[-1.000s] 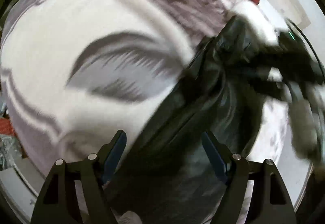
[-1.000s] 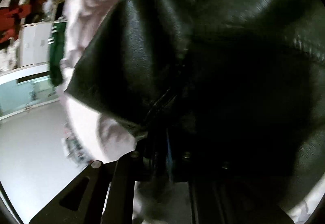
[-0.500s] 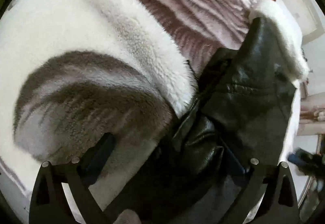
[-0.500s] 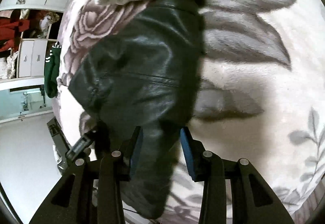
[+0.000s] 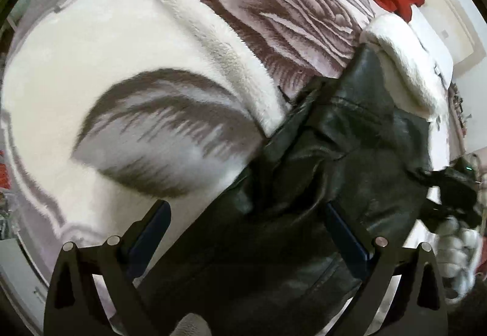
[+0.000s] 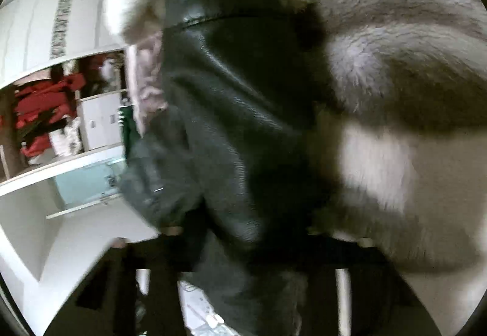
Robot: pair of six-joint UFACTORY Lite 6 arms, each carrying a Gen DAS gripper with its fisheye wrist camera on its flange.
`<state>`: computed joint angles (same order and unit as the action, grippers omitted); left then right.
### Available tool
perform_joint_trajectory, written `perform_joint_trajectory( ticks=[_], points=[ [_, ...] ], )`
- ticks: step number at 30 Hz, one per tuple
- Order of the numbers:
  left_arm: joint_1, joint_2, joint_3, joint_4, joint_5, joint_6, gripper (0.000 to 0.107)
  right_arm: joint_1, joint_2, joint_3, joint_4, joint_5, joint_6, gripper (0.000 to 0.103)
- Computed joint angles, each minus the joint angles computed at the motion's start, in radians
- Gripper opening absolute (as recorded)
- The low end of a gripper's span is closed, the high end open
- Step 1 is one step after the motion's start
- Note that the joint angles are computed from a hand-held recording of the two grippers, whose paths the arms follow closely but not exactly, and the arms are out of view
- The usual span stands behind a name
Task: Fold large clothes
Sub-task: 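Fold the jacket side over with the left tool and press it flat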
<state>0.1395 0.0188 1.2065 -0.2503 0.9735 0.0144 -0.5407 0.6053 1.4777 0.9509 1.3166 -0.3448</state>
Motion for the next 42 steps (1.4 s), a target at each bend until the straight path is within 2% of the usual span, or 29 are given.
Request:
perform_joint_trajectory(
  ticks=[2,4,7,9,10,12,14,18,19,20,21,22,26,27,28,29,31,32,33,35,36,39,42],
  points=[
    [-0.01,-0.025,-0.005,0.017,0.016,-0.015,0.103,-0.063,-0.131,-0.099,-0.003,-0.002,0.023,0.017],
    [-0.005,-0.074,-0.026,0.011,0.05,-0.011,0.103,-0.142,-0.257,-0.179,-0.046,0.004,0.046,0.017],
    [-0.038,-0.122,-0.053,0.038,0.078,-0.03,0.103,-0.35,-0.433,-0.286,-0.184,0.042,0.097,0.017],
    [-0.049,-0.171,-0.096,0.06,0.093,-0.038,0.103,-0.452,-0.454,-0.266,-0.366,0.09,0.103,0.031],
    [-0.044,-0.208,-0.129,0.071,0.106,-0.037,0.103,-0.471,-0.434,-0.245,-0.427,0.117,0.109,0.041],
    [-0.022,-0.275,-0.196,0.081,0.121,-0.018,0.102,-0.533,-0.419,-0.192,-0.526,0.18,0.132,0.047],
    [0.011,-0.319,-0.27,0.087,0.117,0.004,0.101,-0.562,-0.416,-0.097,-0.583,0.257,0.11,0.048],
    [0.077,-0.308,-0.374,0.092,0.039,0.041,0.1,-0.458,-0.439,0.086,-0.597,0.345,0.062,0.049],
    [0.086,-0.298,-0.393,0.086,0.025,0.057,0.095,-0.402,-0.435,0.129,-0.589,0.348,0.054,0.049],
    [0.096,-0.274,-0.409,0.082,-0.005,0.073,0.079,-0.328,-0.412,0.192,-0.568,0.35,0.044,0.057],
    [0.108,-0.258,-0.422,0.063,-0.03,0.1,0.076,-0.244,-0.376,0.258,-0.555,0.341,0.036,0.06],
    [0.117,-0.259,-0.432,0.055,-0.04,0.113,0.076,-0.168,-0.334,0.316,-0.553,0.326,0.028,0.065],
    [0.123,-0.252,-0.454,0.044,-0.073,0.135,0.078,0.125,-0.123,0.577,-0.604,0.412,0.091,0.065],
    [0.123,-0.254,-0.456,0.043,-0.074,0.13,0.079,0.195,-0.073,0.608,-0.618,0.46,0.109,0.065],
    [0.122,-0.258,-0.46,0.04,-0.076,0.126,0.079,0.244,-0.063,0.598,-0.627,0.469,0.133,0.057],
    [0.122,-0.263,-0.465,0.038,-0.078,0.124,0.079,0.288,-0.054,0.573,-0.623,0.436,0.151,0.039],
    [0.134,-0.278,-0.474,0.032,-0.075,0.135,0.079,0.351,-0.051,0.481,-0.672,0.305,0.154,0.025],
    [0.139,-0.28,-0.478,0.026,-0.075,0.143,0.079,0.371,-0.047,0.424,-0.717,0.208,0.183,0.016],
    [0.149,-0.281,-0.48,0.018,-0.073,0.155,0.079,0.365,-0.036,0.366,-0.727,0.117,0.216,0.012],
    [0.185,-0.285,-0.478,0.003,-0.055,0.193,0.079,0.344,0.009,0.339,-0.701,0.036,0.252,0.011],
    [0.201,-0.282,-0.471,-0.002,-0.04,0.206,0.079,0.342,0.04,0.378,-0.694,0.052,0.268,0.011],
    [0.233,-0.304,-0.43,0.009,0.022,0.204,0.079,0.324,0.051,0.489,-0.68,0.168,0.3,0.011],
    [0.232,-0.363,-0.39,0.07,0.067,0.158,0.079,0.298,-0.08,0.533,-0.658,0.288,0.23,0.013]
  ],
)
